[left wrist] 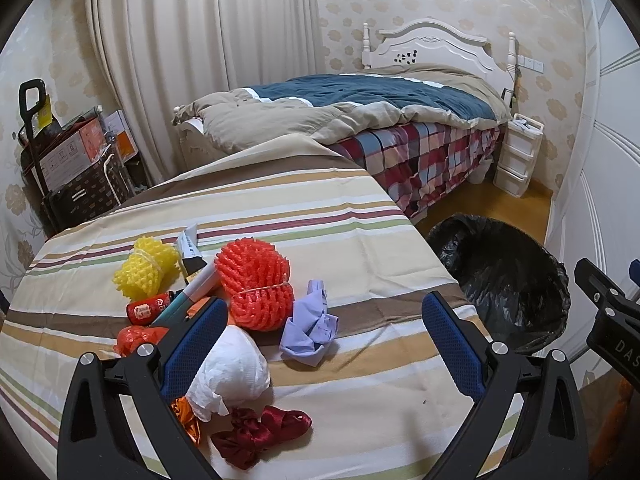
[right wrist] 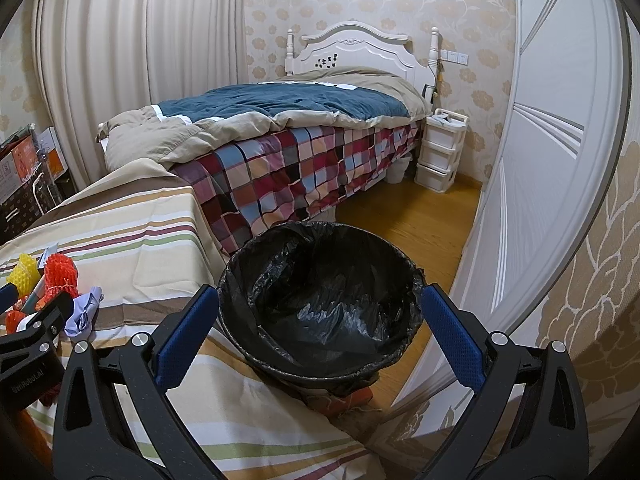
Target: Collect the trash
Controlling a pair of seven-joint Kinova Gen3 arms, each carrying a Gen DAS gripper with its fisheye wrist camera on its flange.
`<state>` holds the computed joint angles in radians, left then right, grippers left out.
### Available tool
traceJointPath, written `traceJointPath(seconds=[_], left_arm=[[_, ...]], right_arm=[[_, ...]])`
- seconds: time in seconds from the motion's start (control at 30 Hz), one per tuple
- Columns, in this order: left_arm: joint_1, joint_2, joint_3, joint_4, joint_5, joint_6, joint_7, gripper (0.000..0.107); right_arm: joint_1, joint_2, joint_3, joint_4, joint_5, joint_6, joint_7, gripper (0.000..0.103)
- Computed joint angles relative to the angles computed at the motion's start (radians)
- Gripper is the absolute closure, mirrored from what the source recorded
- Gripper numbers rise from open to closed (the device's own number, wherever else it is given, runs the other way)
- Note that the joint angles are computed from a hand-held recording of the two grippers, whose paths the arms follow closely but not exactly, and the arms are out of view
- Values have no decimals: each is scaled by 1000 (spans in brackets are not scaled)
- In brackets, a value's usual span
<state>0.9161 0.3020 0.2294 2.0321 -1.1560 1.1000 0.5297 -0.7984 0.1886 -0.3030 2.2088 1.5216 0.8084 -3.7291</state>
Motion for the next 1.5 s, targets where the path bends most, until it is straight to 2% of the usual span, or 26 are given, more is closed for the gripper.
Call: traceJointPath(seconds=[0.3,0.47,0.53,0.6,0.7,0.87,1.17,1.37,1.5], left_arm=[[7,5,1,-3,2,8,5,11],[-8,-15,2,6,10,-15,-12,11],[-12,-21,7,8,29,-11,-25,15],[-20,-34,10,13,53,-19,-41,25],[-36,-67,16,35,84,-38,-61,31],[-24,-108,41,82,104,5,-11,31],[2,-154,105,163,198,114,96,29],[17,-160,130,202,262,132,167,29],[24,-157,136,215,276,124,196,29]], right_arm=[[-1,0,1,-1,-2,-3,4,4],[24,0,4,31,46,-35,-35,4],[29,-4,0,41,57,-43,-41,4],[18,-7,-13,40,46,-32,-34,4],[10,1,-20,38,49,-43,-31,4],[-25,2,-31,-2,3,-53,26,4],[-89,0,-53,9,6,-69,37,4],[-123,1,-69,22,21,-73,15,10],[-113,-4,-65,26,26,-111,27,11]])
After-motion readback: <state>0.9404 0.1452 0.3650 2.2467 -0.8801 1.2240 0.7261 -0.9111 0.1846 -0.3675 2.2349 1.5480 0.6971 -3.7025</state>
